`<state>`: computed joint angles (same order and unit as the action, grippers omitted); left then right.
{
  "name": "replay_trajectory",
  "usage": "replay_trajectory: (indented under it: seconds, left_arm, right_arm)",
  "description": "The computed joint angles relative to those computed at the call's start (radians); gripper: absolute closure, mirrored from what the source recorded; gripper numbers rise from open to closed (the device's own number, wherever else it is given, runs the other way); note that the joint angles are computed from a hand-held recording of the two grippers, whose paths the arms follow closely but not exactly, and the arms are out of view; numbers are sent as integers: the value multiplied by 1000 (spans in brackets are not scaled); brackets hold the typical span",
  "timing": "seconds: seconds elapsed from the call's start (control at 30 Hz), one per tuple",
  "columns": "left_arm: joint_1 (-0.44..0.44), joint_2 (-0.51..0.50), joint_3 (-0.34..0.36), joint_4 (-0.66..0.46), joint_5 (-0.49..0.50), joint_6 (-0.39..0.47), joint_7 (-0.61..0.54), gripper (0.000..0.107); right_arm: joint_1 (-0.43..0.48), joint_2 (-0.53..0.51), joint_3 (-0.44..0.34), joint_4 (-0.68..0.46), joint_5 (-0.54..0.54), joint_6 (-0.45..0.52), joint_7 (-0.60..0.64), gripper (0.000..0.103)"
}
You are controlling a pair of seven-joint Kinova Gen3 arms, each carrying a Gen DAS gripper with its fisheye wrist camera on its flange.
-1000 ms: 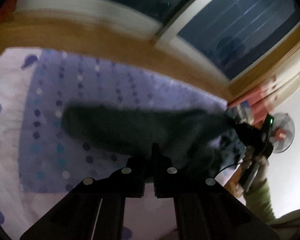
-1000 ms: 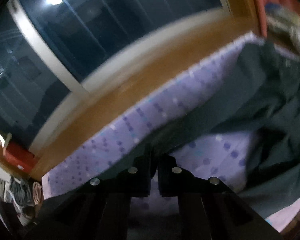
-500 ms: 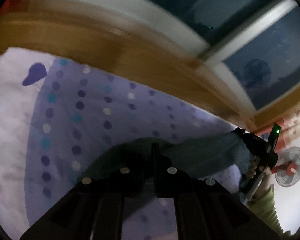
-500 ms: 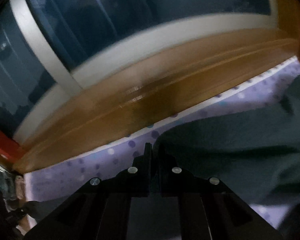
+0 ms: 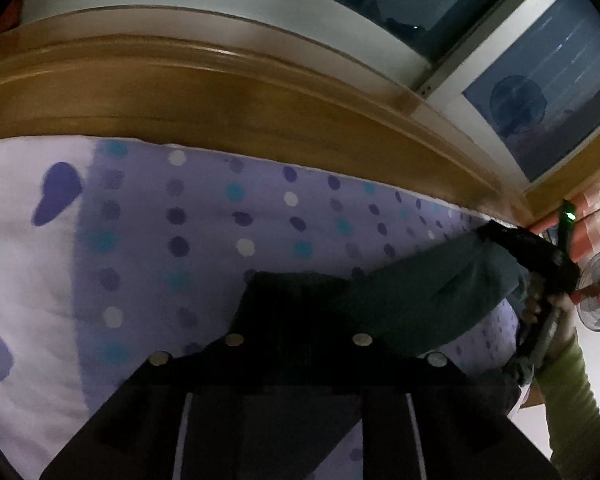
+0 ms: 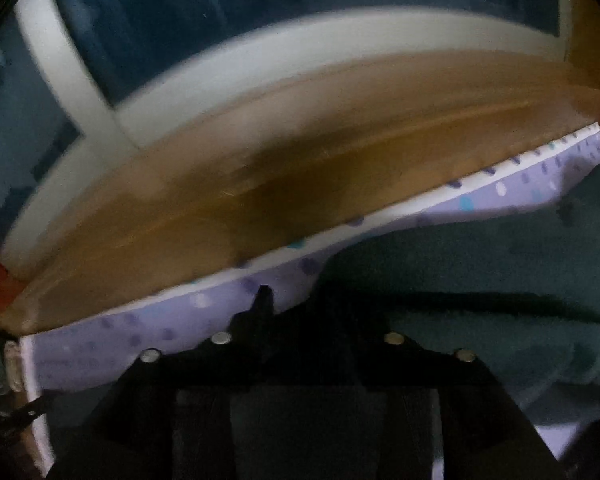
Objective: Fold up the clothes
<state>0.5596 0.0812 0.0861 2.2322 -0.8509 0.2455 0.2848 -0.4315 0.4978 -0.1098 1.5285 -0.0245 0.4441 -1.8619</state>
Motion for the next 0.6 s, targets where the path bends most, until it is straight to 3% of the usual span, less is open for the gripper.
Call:
replay_trajectory:
  seconds: [0.13,0.3,0.47,0.6]
  left_arm:
    - [12,-57,34,35,-81,56,101,87]
    - [7,-107,145,64,-85,133,114,86]
    - [-9,-146,262,106,-120,149,177,82]
    - [-11,-161,343,122,-115,189,215,81]
  right_arm:
    - [1,-123,-54,131,-18,-58,37,58]
    - [-30,-179,-153,189,-53,-12,172,57]
    - [-84,-150,-220,198,-135,41,281,57]
    - [-146,-91,-229,166,-176,92,313,57]
